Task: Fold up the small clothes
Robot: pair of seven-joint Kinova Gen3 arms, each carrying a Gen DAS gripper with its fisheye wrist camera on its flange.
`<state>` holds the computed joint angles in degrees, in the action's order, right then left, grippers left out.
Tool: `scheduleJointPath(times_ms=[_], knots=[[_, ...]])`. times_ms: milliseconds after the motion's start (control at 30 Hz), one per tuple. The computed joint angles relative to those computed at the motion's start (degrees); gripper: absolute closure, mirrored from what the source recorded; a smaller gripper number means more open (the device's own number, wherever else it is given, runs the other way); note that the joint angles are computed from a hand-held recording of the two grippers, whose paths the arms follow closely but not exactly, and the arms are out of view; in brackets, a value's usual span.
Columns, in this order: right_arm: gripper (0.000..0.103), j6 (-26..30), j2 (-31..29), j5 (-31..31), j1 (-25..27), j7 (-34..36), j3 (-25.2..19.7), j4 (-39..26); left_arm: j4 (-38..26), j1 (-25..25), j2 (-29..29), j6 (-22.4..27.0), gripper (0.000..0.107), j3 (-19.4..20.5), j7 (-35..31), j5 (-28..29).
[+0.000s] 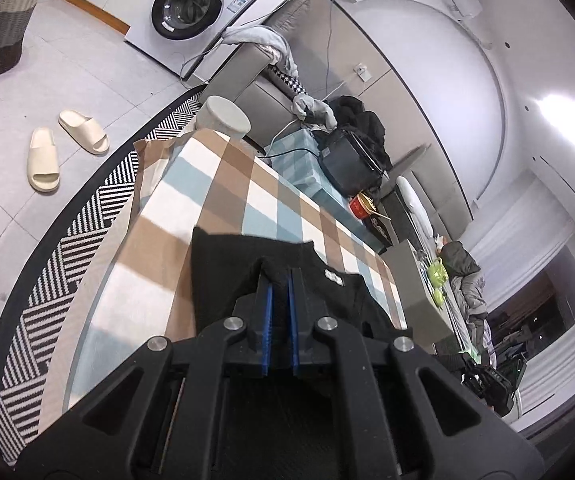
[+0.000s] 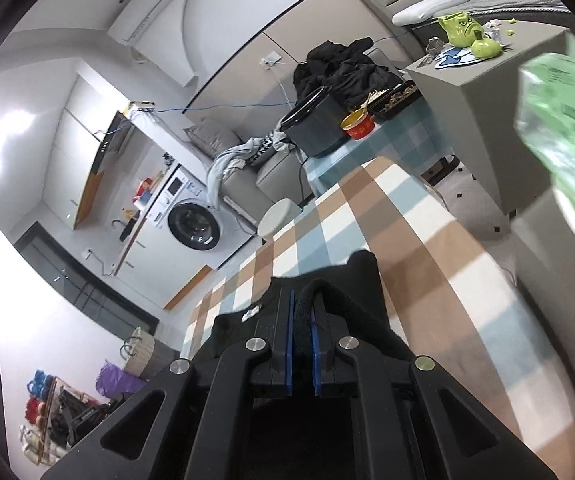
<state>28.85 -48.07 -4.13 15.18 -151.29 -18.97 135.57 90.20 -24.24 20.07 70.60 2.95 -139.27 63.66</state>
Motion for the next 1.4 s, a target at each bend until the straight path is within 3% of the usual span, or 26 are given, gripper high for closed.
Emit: scheduleJointPath(times_ms=[100,167,233,333,400,500,600,733,833,900,967,1067,1133,1267,1300,1400], knots=[[0.096,-5.23,7.39,1.3,1.18,1.12,0.4,-0.71,-4.91,2.67,4.15,-2.92,0.103,0.87,4.72,-1.42],[0.096,-7.41,11.75,2.78,1.67,1.27,0.69,-1.58,-8.61,3.45,7.28,-6.07,0.103,3.6,8.74,-4.62],[0.096,-10.18,16.64,3.24,3.07,1.85,1.0,-2.02,-13.1,6.43,10.75,-7.18,0.103,3.02,13.4,-8.17],[0.093,-10.57,24.22,4.04,1.21,2.48,4.63,-3.54,-19.2,11.55,15.56,-6.24,0.102,-0.73,20.39,-12.5],[0.091,-10.63,26.6,3.09,-2.14,3.16,8.63,-3.46,-21.76,11.57,17.63,-6.08,0.101,0.84,24.12,-16.11],[0.082,-11.36,26.25,3.02,-7.08,4.26,12.79,-1.88,-20.86,9.6,18.16,-9.21,0.092,4.49,24.26,-18.03],[0.082,-11.38,24.52,6.04,-11.77,2.94,15.85,-0.51,-19.09,7.23,17.31,-11.79,0.088,6.8,23.25,-17.71],[0.082,-15.71,25.45,0.88,-17.27,6.84,22.81,0.65,-20.35,6.45,17.23,-11.39,0.088,8.26,23.68,-18.6],[0.08,-16.56,26.57,1.81,-11.85,2.28,20.31,-0.32,-21.94,6.96,17.35,-9.68,0.088,8.34,25.38,-20.16],[0.078,-12.65,28.29,4.55,-6.58,-2.35,16.89,-2.23,-21.36,6.82,16.62,-9.38,0.088,8.45,25.3,-20.65],[0.077,-10.18,27.15,5.95,-4.53,-4.14,14.46,-2.72,-18.97,6.26,14.82,-10.45,0.085,8.39,24.03,-20.5],[0.062,-7.3,24.11,4.62,-5.19,-1.1,12.9,-2.44,-15.75,5.03,12.56,-9.6,0.074,8.15,22.22,-20.06],[0.058,-6.9,21.99,2.16,-8.86,1.9,14.31,-1.56,-13.88,4.25,11.44,-8.08,0.07,8.03,20.88,-19.34],[0.047,-9.29,20.16,-6.18,-18.52,9.88,18.94,0.61,-10.23,3.6,9.09,-6.38,0.058,7.55,16.32,-17.37],[0.045,-9.81,19.92,-6.74,-19.16,10.22,18.67,1.0,-9.63,3.87,8.62,-6.43,0.053,7.18,15.57,-17.18],[0.039,-10.58,20.5,-7.29,-20.64,10.6,17.08,1.17,-9.42,5.72,8.33,-6.76,0.052,5.84,15.75,-18.13]])
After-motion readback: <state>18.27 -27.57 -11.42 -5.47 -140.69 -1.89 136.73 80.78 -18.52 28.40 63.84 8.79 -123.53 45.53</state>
